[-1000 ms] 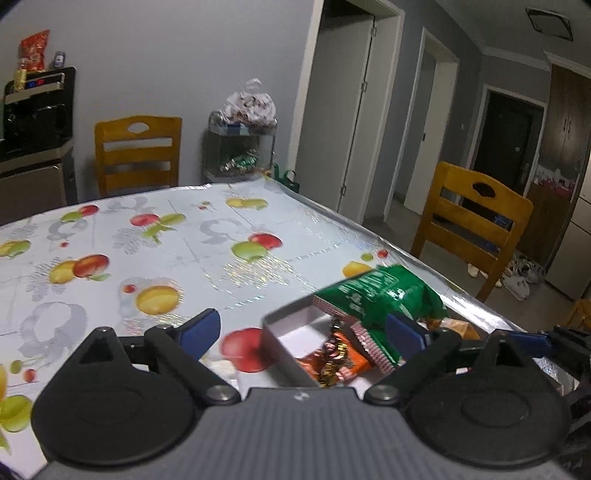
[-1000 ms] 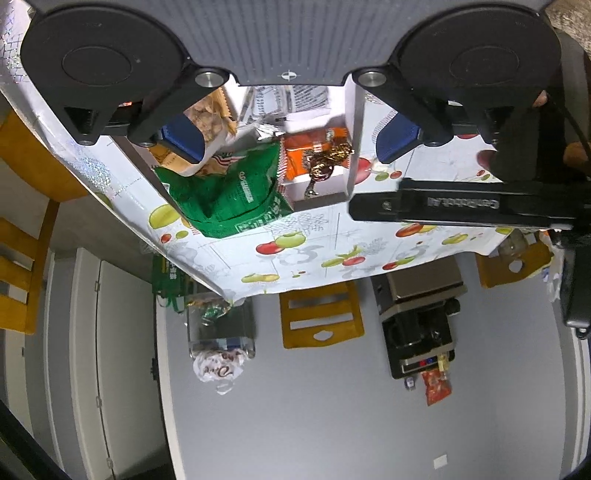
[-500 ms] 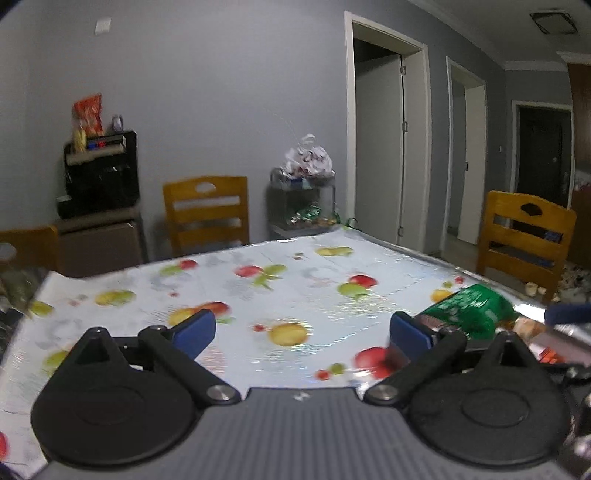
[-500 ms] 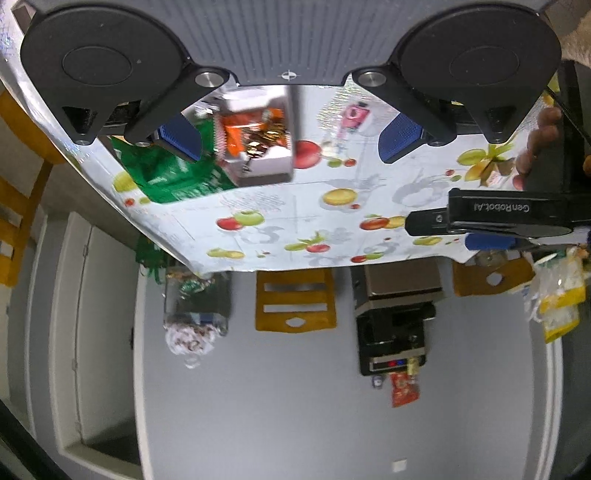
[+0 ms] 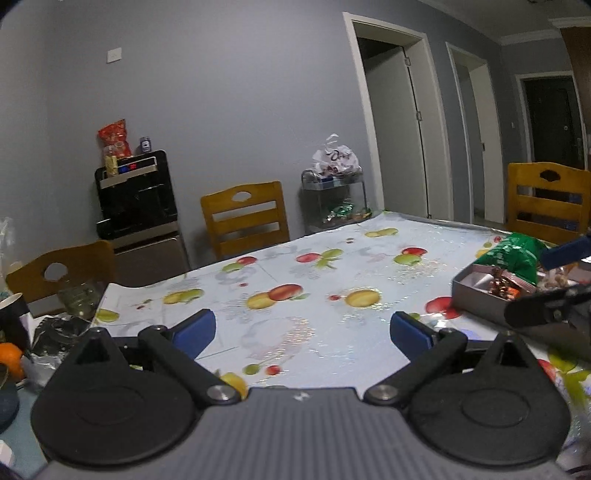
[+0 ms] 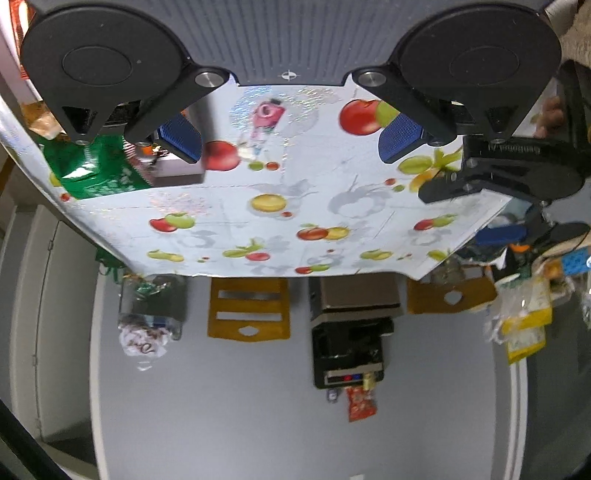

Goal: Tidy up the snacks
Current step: 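Withdraw both tools from the box back over the table, then close the left tool on the gold square cookie packet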

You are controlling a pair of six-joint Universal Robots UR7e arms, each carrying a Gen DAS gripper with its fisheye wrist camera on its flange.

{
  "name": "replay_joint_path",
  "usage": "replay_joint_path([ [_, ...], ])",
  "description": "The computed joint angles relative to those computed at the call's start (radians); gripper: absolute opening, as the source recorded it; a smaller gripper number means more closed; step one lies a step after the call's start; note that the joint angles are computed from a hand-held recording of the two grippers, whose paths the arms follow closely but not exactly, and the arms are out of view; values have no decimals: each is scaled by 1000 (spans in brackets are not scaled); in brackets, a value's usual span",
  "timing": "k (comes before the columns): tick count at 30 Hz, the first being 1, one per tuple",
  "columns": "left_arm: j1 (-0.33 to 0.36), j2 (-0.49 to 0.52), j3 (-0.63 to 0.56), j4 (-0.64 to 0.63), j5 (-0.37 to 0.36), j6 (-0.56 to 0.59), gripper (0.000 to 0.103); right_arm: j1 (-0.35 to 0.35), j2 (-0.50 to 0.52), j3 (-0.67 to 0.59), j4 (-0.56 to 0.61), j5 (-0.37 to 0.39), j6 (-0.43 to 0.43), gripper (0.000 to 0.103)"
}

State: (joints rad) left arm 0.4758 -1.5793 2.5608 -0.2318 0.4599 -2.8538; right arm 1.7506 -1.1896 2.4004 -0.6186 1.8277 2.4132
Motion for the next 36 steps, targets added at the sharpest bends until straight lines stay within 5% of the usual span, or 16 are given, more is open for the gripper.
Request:
replay_joint_path([
  [4,41,-96,-11,17,30,46,102,57,58,-19,-49,106,-20,103],
  [10,143,-199,-17,-79,90,214,102,82,114,-55,-1,148,-17,103],
  [14,254,-232,-10,-122,189,184,102,96,153,-33,-120,194,-91,103],
  [23,391,-143,-73,-85,271,143,102,74,226,-85,-77,203,-61,103],
  [30,458,-40,-97,-204,220,258,102,60,246,-108,-39,177,-77,103],
  [36,567,51,-176,-202,231,234,102,22,231,-118,-3,140,-47,103],
])
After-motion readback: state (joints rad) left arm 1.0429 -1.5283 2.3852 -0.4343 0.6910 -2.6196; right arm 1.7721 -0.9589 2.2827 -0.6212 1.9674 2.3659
